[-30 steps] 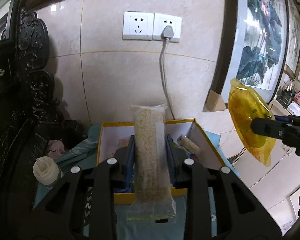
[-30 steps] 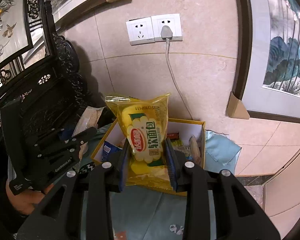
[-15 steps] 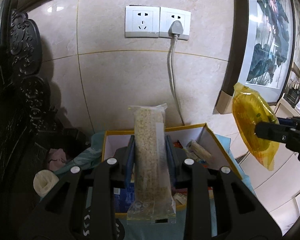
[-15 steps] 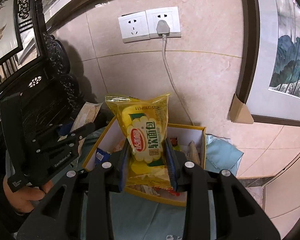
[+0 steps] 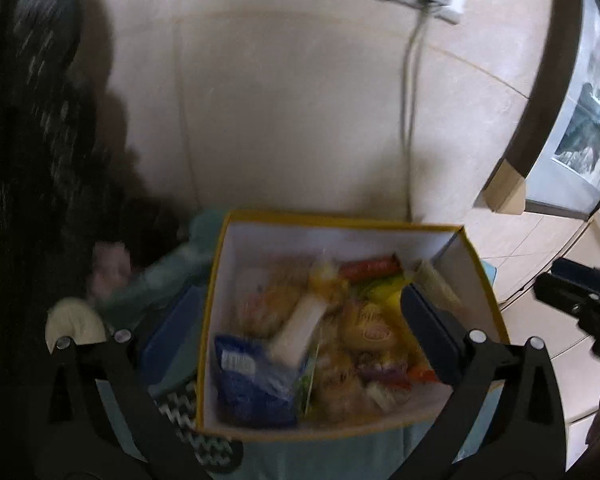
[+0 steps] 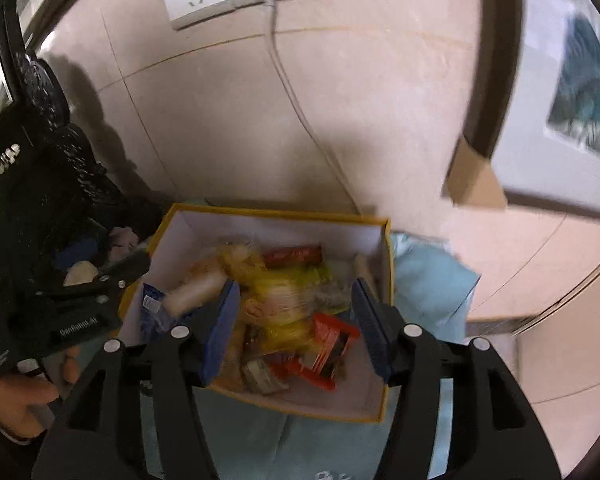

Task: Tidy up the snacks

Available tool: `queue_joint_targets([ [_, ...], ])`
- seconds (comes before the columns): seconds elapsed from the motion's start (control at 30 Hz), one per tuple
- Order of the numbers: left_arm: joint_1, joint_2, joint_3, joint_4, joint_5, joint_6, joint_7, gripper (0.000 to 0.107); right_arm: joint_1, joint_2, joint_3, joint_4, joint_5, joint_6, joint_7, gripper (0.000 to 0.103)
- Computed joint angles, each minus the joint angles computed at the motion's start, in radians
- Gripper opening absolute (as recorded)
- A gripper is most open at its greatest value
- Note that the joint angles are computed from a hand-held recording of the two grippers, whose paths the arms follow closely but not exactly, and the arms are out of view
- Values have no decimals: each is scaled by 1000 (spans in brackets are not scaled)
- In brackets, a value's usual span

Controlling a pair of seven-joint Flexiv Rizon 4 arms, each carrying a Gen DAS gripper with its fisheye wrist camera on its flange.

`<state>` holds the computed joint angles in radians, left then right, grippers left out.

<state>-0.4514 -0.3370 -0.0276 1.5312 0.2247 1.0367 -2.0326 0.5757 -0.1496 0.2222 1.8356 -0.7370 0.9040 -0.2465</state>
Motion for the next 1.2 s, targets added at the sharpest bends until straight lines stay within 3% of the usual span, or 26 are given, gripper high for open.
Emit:
queue_joint_targets([
  [0.23,-21,103,6,168,91,15,-51,101,-3,61,34,135,-7,39,127,58],
  [0.43,-26,197,-30,245,159,-2,-88,101,33,89,77,150,-20,9,154,59],
  [0.77,34,414,-102,450,63,13,-86,101,105,183,170,207,2,-113,279,60],
  [1.07,72,629,-175,583,26,-79,-58,101,198,257,277,229,35,-271,411,61],
  [1.2,100,727,-239,586,48,-201,-96,101,239,280,313,221,25,-314,433,61],
])
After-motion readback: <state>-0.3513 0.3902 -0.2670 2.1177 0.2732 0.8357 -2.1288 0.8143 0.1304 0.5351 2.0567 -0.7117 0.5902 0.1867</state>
